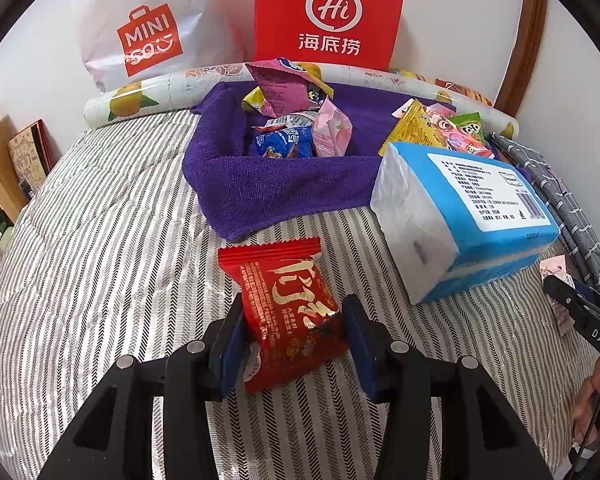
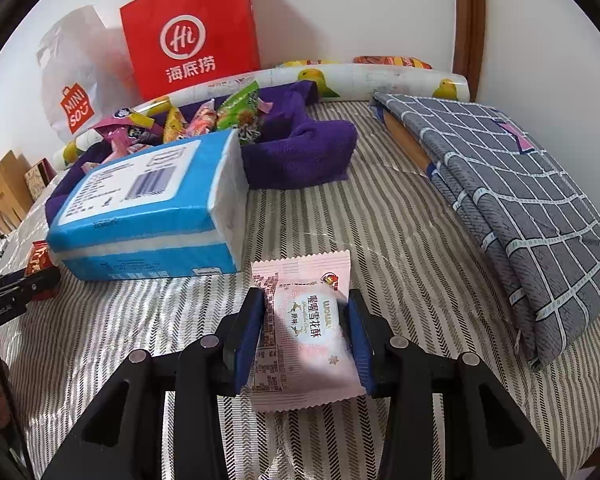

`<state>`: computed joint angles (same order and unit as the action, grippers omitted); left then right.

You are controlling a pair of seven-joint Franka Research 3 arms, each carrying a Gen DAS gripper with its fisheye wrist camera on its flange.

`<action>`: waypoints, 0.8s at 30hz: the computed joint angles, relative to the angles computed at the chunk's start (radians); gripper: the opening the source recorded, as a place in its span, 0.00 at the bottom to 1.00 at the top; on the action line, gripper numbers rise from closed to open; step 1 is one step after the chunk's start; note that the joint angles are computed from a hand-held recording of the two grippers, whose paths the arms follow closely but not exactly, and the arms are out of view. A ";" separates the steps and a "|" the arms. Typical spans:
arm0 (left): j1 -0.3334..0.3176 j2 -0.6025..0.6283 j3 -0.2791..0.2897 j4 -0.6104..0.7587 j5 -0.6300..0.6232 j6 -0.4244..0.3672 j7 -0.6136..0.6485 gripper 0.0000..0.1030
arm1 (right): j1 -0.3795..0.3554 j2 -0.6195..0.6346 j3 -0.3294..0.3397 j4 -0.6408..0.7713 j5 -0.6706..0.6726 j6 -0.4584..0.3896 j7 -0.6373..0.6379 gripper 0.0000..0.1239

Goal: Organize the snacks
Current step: 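Lift both held packets and carry them over the purple towel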

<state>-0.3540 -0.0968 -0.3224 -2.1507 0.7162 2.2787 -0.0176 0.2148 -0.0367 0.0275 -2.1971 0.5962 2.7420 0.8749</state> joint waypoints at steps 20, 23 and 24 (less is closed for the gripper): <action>0.008 -0.049 -0.001 -0.050 -0.026 0.055 -0.044 0.41 | 0.005 -0.002 0.006 -0.016 -0.077 0.036 0.034 0.34; 0.006 -0.069 -0.007 -0.055 -0.047 0.075 -0.027 0.41 | 0.006 -0.012 0.004 -0.026 -0.068 0.052 0.021 0.34; 0.005 -0.073 -0.014 -0.047 -0.043 0.060 -0.023 0.41 | 0.005 -0.017 0.005 -0.030 -0.084 0.057 0.035 0.34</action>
